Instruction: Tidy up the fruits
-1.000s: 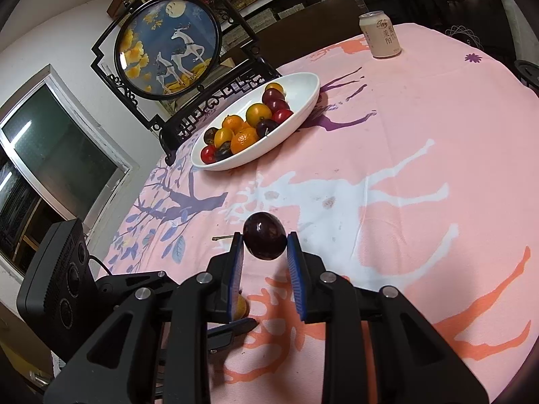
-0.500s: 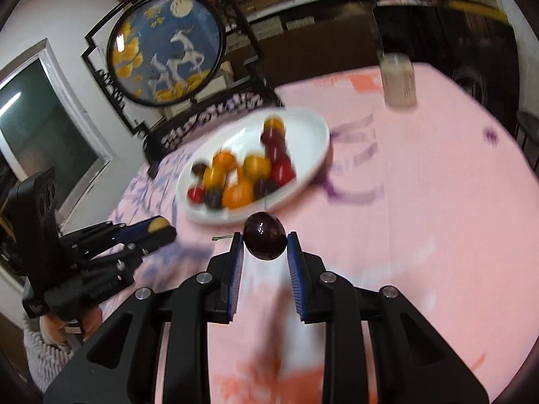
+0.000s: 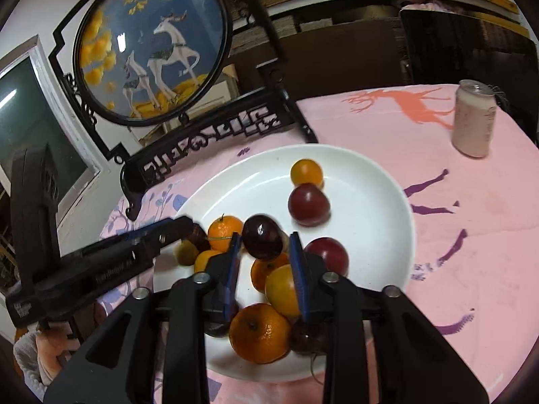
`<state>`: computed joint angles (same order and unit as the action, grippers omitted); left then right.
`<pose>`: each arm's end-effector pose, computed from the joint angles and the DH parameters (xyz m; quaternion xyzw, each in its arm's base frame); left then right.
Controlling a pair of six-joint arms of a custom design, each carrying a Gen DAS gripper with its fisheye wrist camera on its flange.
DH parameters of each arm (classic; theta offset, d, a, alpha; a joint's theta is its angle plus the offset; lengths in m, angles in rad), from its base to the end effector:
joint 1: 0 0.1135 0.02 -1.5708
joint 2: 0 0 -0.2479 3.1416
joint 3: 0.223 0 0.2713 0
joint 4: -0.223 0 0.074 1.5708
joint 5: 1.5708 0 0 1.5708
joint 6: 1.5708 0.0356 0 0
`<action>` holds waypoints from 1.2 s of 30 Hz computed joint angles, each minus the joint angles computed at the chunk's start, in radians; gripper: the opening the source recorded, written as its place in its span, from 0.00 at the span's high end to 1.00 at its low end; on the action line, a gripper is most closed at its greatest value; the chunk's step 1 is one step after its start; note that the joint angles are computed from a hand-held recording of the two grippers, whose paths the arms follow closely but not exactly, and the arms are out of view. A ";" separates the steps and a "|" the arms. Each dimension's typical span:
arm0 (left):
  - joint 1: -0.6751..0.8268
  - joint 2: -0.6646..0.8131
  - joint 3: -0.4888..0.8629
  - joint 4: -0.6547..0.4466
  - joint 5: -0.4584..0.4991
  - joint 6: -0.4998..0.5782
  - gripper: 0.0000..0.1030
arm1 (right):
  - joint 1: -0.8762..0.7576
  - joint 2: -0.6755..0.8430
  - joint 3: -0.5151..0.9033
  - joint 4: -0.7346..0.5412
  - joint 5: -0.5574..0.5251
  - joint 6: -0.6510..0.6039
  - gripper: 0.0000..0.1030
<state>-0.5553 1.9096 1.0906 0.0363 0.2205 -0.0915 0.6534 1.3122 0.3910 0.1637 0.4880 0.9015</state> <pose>0.3392 -0.2196 0.1183 0.2520 0.8835 -0.2176 0.3295 0.2015 0.1333 0.1063 0.2051 0.8726 0.1111 0.4292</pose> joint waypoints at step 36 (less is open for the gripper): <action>-0.297 -0.779 -0.853 0.192 -0.515 0.103 0.02 | 0.807 0.247 0.218 -0.995 0.353 1.021 0.29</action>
<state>-0.8524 1.1302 0.2378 0.2287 -0.2944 0.0116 1.4599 1.5594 0.6094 -0.8315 0.8413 1.9223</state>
